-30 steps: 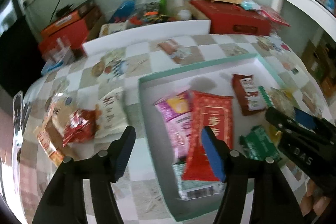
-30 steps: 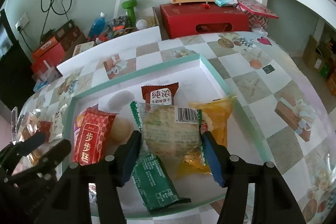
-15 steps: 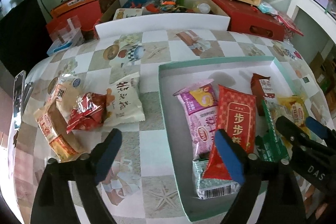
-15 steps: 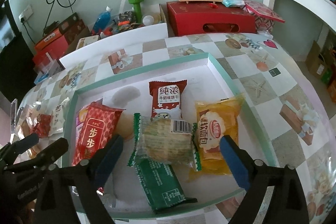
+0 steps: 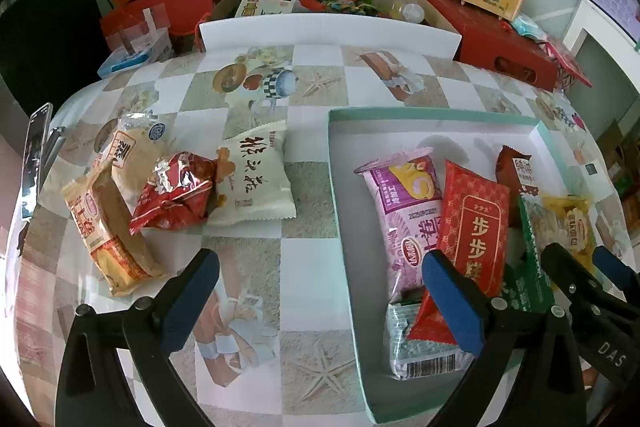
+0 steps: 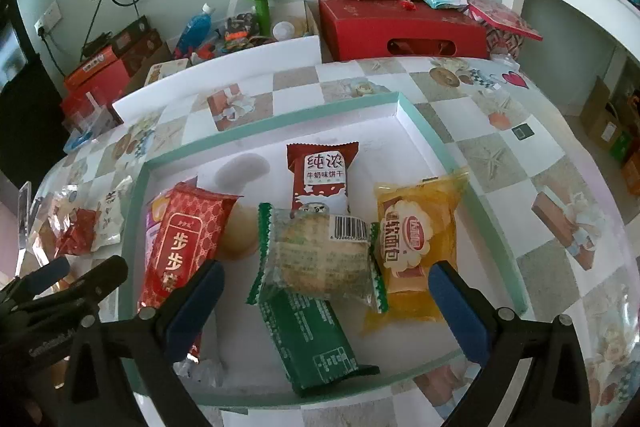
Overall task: Organize snacks
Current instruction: 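Move both open grippers back over the snack pile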
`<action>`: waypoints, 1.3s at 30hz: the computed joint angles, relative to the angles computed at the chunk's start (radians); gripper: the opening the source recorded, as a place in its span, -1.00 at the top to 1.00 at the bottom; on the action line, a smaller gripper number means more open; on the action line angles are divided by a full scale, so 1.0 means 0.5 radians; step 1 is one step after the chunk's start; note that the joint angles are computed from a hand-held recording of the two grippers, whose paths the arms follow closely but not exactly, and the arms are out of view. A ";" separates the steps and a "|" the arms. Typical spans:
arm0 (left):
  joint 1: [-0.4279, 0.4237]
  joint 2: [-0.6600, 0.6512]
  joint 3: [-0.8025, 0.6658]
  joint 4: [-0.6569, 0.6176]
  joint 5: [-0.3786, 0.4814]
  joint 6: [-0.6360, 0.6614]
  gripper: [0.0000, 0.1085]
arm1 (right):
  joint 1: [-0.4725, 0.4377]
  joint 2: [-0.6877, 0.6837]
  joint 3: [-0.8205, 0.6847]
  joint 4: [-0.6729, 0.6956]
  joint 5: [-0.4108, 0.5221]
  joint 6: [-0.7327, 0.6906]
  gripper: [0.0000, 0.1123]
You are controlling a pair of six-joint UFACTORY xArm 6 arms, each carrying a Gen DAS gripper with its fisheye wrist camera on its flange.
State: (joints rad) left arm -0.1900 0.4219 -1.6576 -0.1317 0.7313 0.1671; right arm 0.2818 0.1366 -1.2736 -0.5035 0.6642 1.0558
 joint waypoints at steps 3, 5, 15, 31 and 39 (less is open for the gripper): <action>0.008 -0.004 -0.002 -0.025 0.016 0.031 -0.86 | 0.017 -0.007 -0.011 -0.026 0.033 0.013 -0.83; 0.017 -0.012 -0.003 -0.062 0.026 0.067 -0.86 | 0.025 -0.008 -0.019 -0.040 0.038 0.016 -0.83; 0.096 -0.065 -0.011 -0.197 0.094 0.226 -0.86 | 0.095 -0.015 -0.113 -0.145 0.139 0.126 -0.83; 0.379 0.027 -0.184 -0.113 0.109 0.062 -0.86 | 0.234 0.200 -0.375 -0.148 -0.040 0.078 -0.83; 0.505 0.185 -0.418 -0.182 0.290 -0.024 -0.86 | 0.333 0.436 -0.654 -0.020 -0.039 -0.135 -0.83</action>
